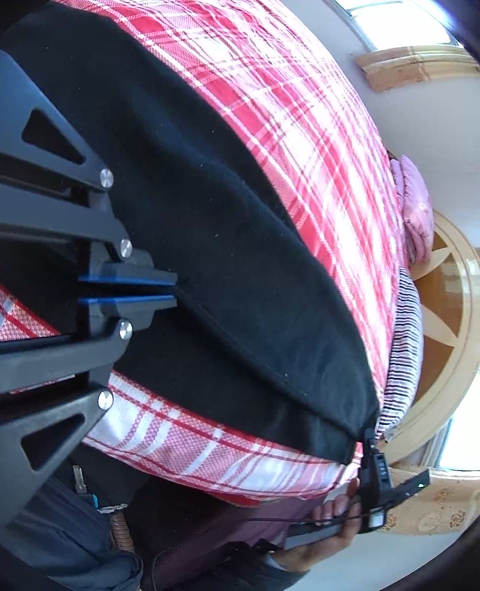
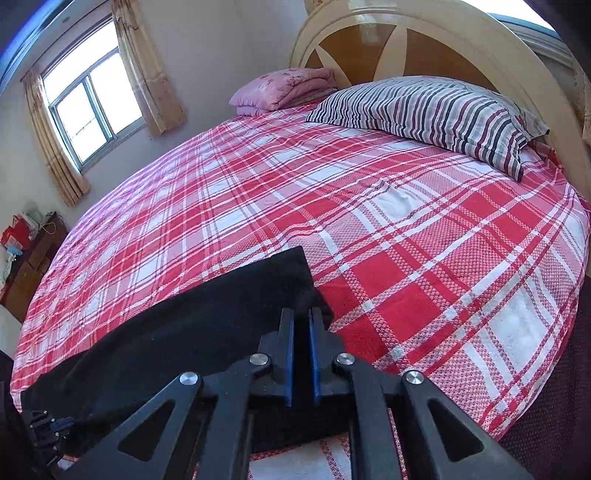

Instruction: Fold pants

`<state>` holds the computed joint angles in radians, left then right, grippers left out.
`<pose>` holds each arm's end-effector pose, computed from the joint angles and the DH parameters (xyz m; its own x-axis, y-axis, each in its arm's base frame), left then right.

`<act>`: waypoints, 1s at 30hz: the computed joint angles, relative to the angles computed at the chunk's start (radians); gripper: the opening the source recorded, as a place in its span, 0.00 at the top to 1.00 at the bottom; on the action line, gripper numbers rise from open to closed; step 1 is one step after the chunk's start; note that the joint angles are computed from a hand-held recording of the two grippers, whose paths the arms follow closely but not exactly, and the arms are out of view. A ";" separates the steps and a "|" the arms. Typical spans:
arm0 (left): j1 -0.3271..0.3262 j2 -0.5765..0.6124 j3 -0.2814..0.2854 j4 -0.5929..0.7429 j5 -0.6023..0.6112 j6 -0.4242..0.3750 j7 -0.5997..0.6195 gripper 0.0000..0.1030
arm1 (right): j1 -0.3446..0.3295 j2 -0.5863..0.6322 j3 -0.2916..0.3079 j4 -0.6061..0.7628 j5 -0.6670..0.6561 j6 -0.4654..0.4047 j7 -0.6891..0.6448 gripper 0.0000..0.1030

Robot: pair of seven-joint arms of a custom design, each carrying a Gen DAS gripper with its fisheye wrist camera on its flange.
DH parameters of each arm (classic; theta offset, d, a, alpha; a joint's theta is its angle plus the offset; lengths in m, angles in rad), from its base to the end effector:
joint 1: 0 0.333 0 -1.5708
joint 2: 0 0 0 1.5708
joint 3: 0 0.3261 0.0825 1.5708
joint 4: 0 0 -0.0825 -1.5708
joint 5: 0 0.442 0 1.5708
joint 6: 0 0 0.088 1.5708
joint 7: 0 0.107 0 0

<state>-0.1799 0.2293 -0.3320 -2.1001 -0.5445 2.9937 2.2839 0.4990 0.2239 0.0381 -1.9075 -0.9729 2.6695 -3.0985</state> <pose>0.5966 -0.2847 0.3554 -0.6329 -0.7740 0.0197 -0.5938 0.4689 -0.6538 0.5849 0.3753 0.4100 -0.2136 -0.9521 -0.2189 -0.6597 0.3059 -0.6865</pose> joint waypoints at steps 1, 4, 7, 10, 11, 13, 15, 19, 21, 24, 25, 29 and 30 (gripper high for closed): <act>0.016 -0.006 -0.018 -0.004 -0.031 0.012 0.025 0.95 | 0.003 -0.006 -0.004 -0.005 -0.020 0.007 0.017 0.94; 0.079 -0.036 -0.087 -0.009 -0.195 0.028 0.156 0.95 | 0.011 -0.030 -0.007 -0.018 -0.090 0.011 0.059 0.95; 0.094 -0.079 -0.107 -0.024 -0.334 0.024 0.286 0.95 | 0.009 -0.062 0.007 -0.035 -0.129 0.013 0.074 0.95; 0.075 -0.105 -0.084 -0.046 -0.389 -0.007 0.341 0.95 | 0.004 -0.092 0.036 -0.055 -0.097 -0.034 0.018 0.95; 0.065 -0.110 -0.072 -0.056 -0.391 -0.028 0.348 0.95 | -0.001 -0.097 0.043 -0.064 -0.070 -0.043 -0.005 0.95; 0.040 -0.109 -0.051 -0.068 -0.399 -0.031 0.362 0.95 | -0.012 -0.096 0.054 -0.075 -0.008 -0.057 -0.060 0.95; 0.011 -0.095 -0.021 -0.069 -0.375 -0.044 0.339 0.95 | -0.018 -0.088 0.057 -0.081 0.032 -0.077 -0.095 0.95; -0.024 -0.080 -0.003 -0.073 -0.360 -0.020 0.323 0.95 | -0.025 -0.090 0.055 -0.096 0.078 -0.068 -0.115 0.95; -0.031 -0.072 0.005 -0.070 -0.335 -0.014 0.293 0.95 | -0.022 -0.088 0.063 -0.086 0.108 -0.104 -0.152 0.95; -0.038 -0.059 0.014 -0.070 -0.274 -0.014 0.243 0.95 | -0.020 -0.073 0.067 -0.070 0.164 -0.143 -0.213 0.94; -0.037 -0.060 0.007 -0.077 -0.272 0.000 0.247 0.95 | -0.018 -0.076 0.064 -0.073 0.162 -0.142 -0.200 0.93; 0.013 -0.115 -0.066 -0.105 -0.473 0.020 0.478 0.92 | -0.008 -0.122 0.064 -0.082 0.119 -0.189 -0.157 0.65; 0.016 -0.129 -0.067 -0.107 -0.542 0.012 0.546 0.91 | -0.005 -0.135 0.065 -0.083 0.081 -0.201 -0.131 0.57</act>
